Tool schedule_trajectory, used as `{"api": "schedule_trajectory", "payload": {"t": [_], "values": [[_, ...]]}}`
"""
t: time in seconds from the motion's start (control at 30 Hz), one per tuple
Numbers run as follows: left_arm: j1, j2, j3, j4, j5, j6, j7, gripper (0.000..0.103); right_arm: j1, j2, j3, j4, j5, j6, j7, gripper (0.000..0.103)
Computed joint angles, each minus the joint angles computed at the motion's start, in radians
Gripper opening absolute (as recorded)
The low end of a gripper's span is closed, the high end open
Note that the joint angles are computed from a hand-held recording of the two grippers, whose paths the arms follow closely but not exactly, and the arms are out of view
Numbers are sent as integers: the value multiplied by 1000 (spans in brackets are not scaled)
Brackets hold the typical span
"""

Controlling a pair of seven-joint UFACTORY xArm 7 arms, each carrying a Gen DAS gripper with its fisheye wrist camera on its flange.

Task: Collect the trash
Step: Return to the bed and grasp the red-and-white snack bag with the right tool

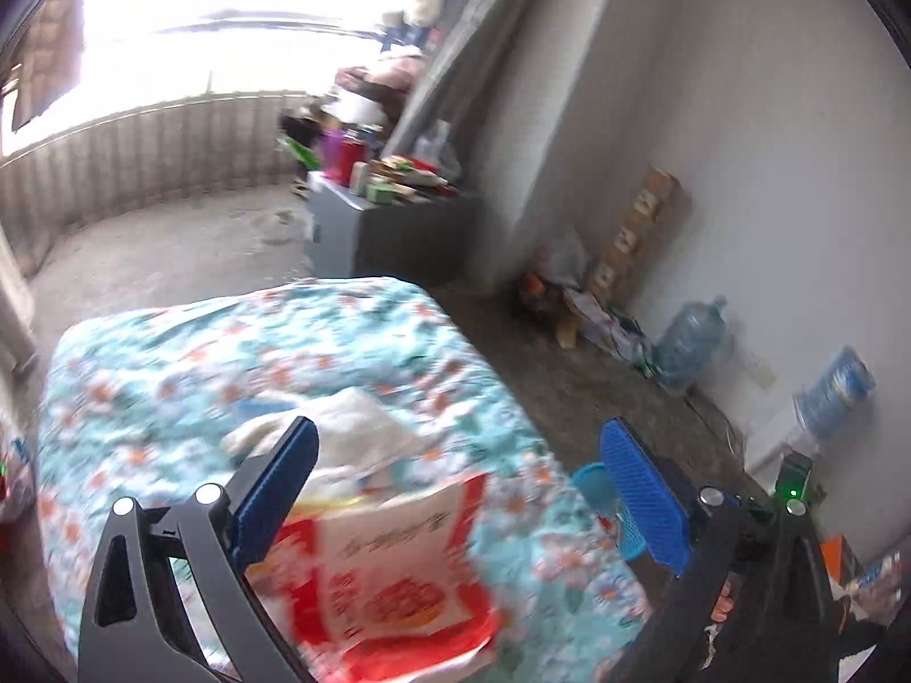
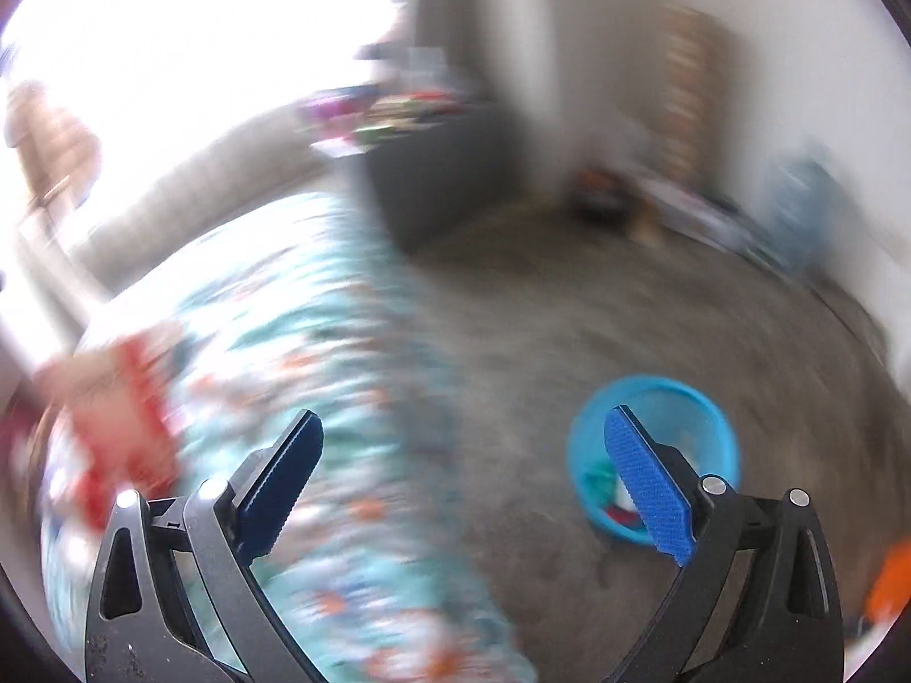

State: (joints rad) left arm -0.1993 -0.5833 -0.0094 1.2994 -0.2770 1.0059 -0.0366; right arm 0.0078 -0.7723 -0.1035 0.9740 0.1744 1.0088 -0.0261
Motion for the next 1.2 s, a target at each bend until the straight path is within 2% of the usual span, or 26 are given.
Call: {"api": "schedule_trajectory", "payload": {"t": [0.1,0.17,0.27,0.33,0.43,0.53,0.67,0.77,0.83,0.93,1.0,1.1,1.2], "values": [[25,-171,71,-155,-24,-47,20,97,93,-24,-12,-13,91,-22,-52,95],[54,-291,100,-261,-20,-60,18,97,162,-11,-25,2,162,-3,-81,95],[95,-420,141,-367,-6,-22,-4,97,238,52,-47,49,265,37,-112,95],[98,-488,173,-429,-14,9,-4,97,255,105,-37,89,314,54,-101,95],[82,-559,183,-508,-47,-1,3,97,295,202,-44,180,428,48,-118,92],[40,-600,182,-564,-96,-24,12,97,357,321,-92,275,630,49,-182,91],[-30,-624,176,-625,-171,-87,28,94,361,510,-116,441,784,120,-186,78],[-76,-607,176,-646,-210,-107,33,79,337,635,-93,563,807,171,-151,66],[-90,-588,176,-650,-216,-109,40,62,324,707,-67,643,798,244,-150,64],[-100,-571,195,-655,-231,-109,51,47,308,752,-12,699,726,327,-191,61],[-90,-566,205,-659,-232,-119,60,43,293,758,20,707,692,379,-231,57],[-73,-558,217,-657,-234,-132,65,38,255,697,48,646,749,446,-332,58],[-66,-548,232,-650,-247,-160,73,38,219,618,73,591,763,499,-401,65]]}}
